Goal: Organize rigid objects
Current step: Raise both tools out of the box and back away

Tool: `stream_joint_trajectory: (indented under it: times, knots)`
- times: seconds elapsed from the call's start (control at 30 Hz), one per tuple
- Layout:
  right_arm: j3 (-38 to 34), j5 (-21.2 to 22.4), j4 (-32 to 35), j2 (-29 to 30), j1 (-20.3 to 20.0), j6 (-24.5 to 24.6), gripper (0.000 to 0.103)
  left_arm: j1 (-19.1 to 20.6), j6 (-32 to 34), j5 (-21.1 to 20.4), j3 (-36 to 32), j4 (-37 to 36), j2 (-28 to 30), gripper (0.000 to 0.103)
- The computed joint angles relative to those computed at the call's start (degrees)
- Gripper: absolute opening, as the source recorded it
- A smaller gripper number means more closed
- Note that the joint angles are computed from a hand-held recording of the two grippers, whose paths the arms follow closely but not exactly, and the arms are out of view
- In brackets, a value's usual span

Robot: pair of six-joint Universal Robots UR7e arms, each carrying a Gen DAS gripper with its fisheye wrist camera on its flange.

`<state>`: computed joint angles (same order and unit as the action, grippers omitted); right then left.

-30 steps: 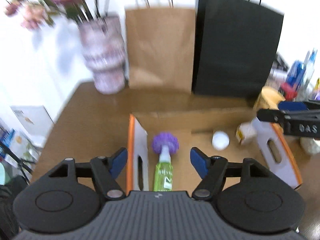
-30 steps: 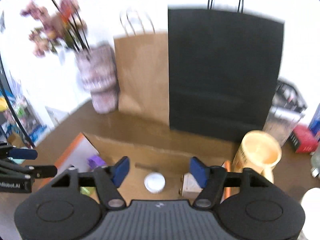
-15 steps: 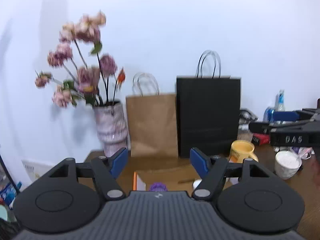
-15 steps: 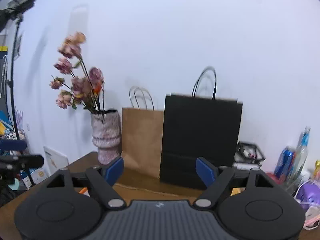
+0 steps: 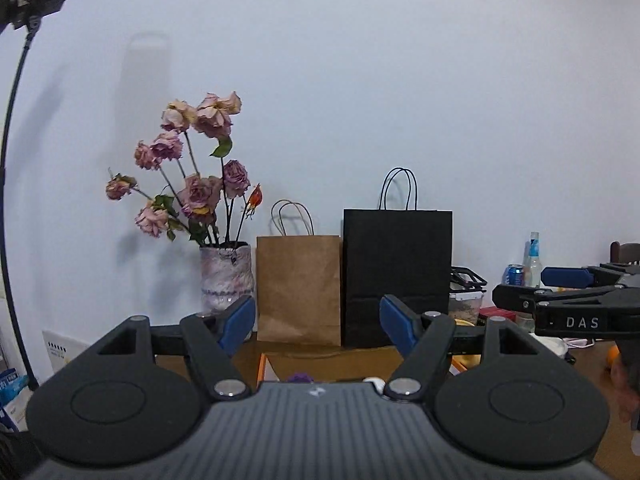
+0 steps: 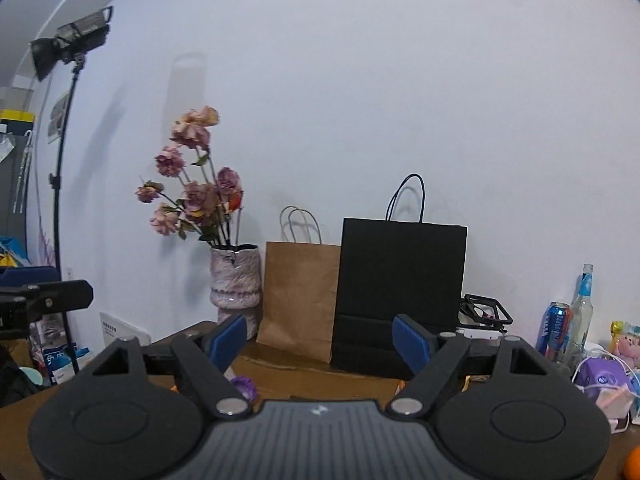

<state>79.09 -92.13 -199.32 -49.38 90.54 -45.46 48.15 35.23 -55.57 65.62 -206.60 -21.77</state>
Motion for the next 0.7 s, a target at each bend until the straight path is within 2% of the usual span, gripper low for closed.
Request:
stream_joint_trajectory:
  times: [0.17,0.43,0.53,0.6,0.7]
  knots:
    - [11.87,2.40,-8.59,-4.37,-1.24,-0.31,0.080,-1.66,-0.38,1.67,11.09,-7.91,-3.63,0.073]
    - [30.49,4.71,-17.23,-12.25,-3.14,-0.50,0.085,-4.83,-3.57,5.05,29.58,-18.20,-10.04,0.081]
    - [36.37,4.60,-19.90,-14.97,-3.65,-0.21,0.086,-6.40,-3.05,7.70,35.39,-22.92,-11.77,0.083]
    - [39.39,4.20,-19.68,-16.70,-3.94,0.66,0.088,-7.55,-3.82,10.91,38.29,-24.71,-12.63,0.086]
    - [43.22,2.31,-19.22,-18.64,-4.06,2.42,0.088,-8.73,-7.91,14.29,42.99,-24.78,-14.45,0.090]
